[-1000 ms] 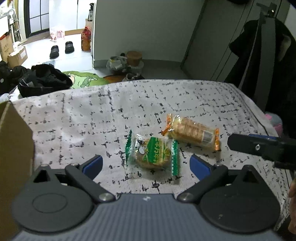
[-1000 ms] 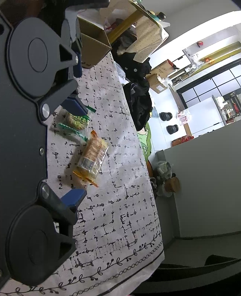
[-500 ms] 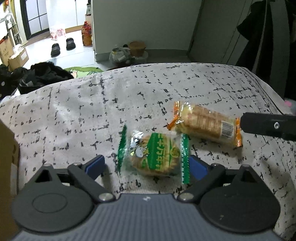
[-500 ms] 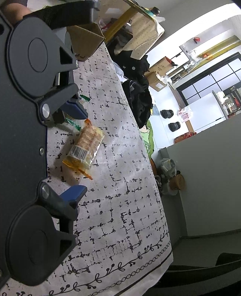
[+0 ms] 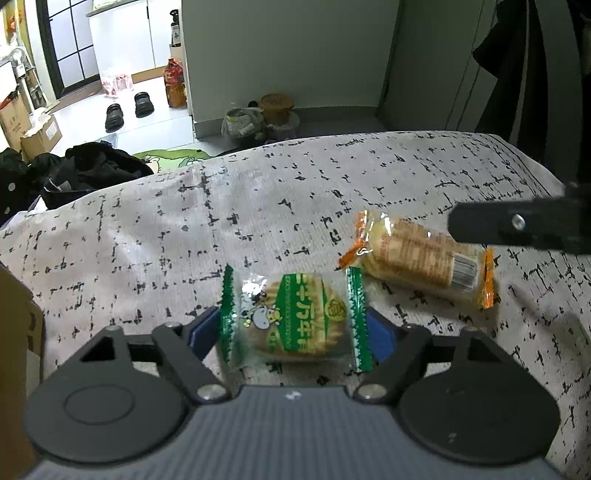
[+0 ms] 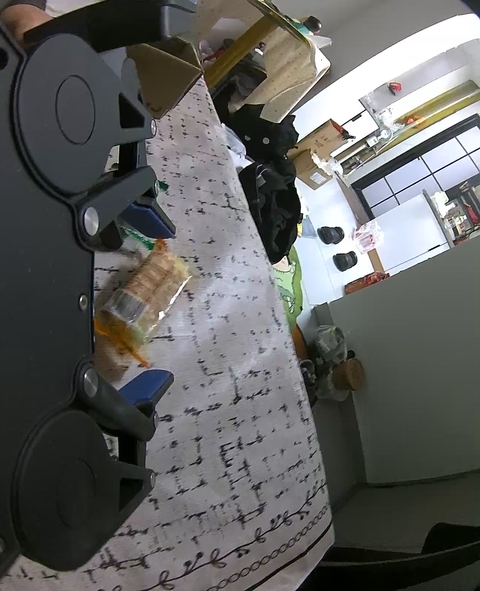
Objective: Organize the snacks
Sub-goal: 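Grasp the round green cake with the left gripper while the right grasps the long cake bag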
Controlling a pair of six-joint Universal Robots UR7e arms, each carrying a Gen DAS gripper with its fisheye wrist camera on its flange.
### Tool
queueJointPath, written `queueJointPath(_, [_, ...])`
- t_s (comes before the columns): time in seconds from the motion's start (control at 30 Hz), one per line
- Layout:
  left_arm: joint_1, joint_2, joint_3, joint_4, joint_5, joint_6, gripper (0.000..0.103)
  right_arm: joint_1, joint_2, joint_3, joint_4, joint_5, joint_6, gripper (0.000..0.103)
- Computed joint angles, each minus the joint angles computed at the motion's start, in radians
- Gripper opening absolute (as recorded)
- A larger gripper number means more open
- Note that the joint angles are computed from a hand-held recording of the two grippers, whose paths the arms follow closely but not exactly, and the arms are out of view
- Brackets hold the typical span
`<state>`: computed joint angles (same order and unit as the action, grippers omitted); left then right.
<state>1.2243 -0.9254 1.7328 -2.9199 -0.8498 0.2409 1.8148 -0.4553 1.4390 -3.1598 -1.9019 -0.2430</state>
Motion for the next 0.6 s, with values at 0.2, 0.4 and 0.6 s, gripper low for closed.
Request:
queueJointPath(0.2, [0.006,-0.023,0.021,-0.022,-0.034,0.024,0.06,-0.006,0.021,-0.031,0.05,0.001,0.005,0.078])
queueJointPath(0.4, [0.006,-0.038,0.029,-0.018,-0.031,0.027,0.056,0.002,0.027,-0.027,0.07,-0.015,0.007,0.078])
queueJointPath(0.6, [0.008,-0.069,0.04,0.006,-0.026,-0.009,0.052,0.017,0.04,-0.027,0.083,-0.062,-0.007,0.078])
